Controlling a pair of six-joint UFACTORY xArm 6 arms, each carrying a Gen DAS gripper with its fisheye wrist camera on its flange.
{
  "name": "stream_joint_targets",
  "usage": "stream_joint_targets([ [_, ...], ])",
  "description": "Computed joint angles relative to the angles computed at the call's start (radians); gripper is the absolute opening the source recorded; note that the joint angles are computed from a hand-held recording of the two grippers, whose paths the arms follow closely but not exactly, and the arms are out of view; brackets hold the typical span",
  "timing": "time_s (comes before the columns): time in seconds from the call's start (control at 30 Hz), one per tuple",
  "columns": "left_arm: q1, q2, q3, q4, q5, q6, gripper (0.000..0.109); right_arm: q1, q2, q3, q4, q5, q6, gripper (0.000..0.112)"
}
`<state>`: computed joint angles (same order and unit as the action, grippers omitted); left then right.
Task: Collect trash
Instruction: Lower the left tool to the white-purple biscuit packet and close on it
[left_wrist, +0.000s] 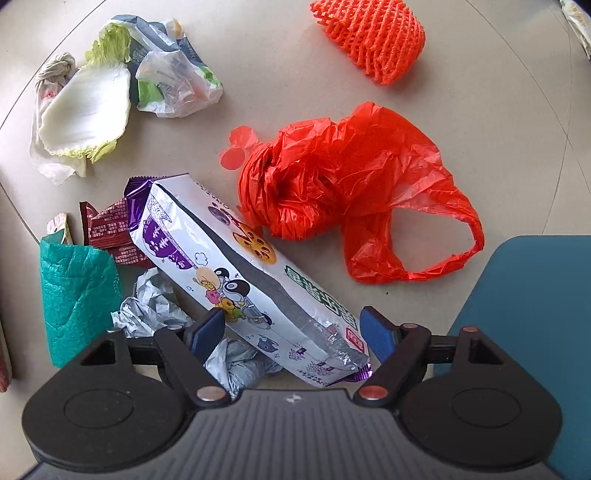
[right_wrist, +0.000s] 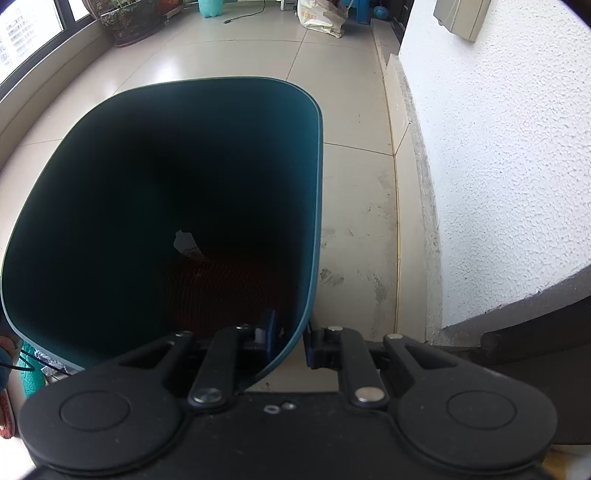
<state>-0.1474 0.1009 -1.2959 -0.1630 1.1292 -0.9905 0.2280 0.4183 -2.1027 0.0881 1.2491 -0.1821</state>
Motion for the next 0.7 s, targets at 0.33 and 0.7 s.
stream_joint_targets([
  [0.33, -0.02, 0.049, -0.061, 0.055, 0.079, -0.016, 0.048, 0.006, -0.013, 0.021, -0.005, -0.015, 0.006, 0.015],
  [0.7, -0.03, -0.088, 0.007, 0.074, 0.078, -0.001, 0.008, 0.008, -0.029, 0.046, -0.014, -0.03, -0.001, 0.015],
])
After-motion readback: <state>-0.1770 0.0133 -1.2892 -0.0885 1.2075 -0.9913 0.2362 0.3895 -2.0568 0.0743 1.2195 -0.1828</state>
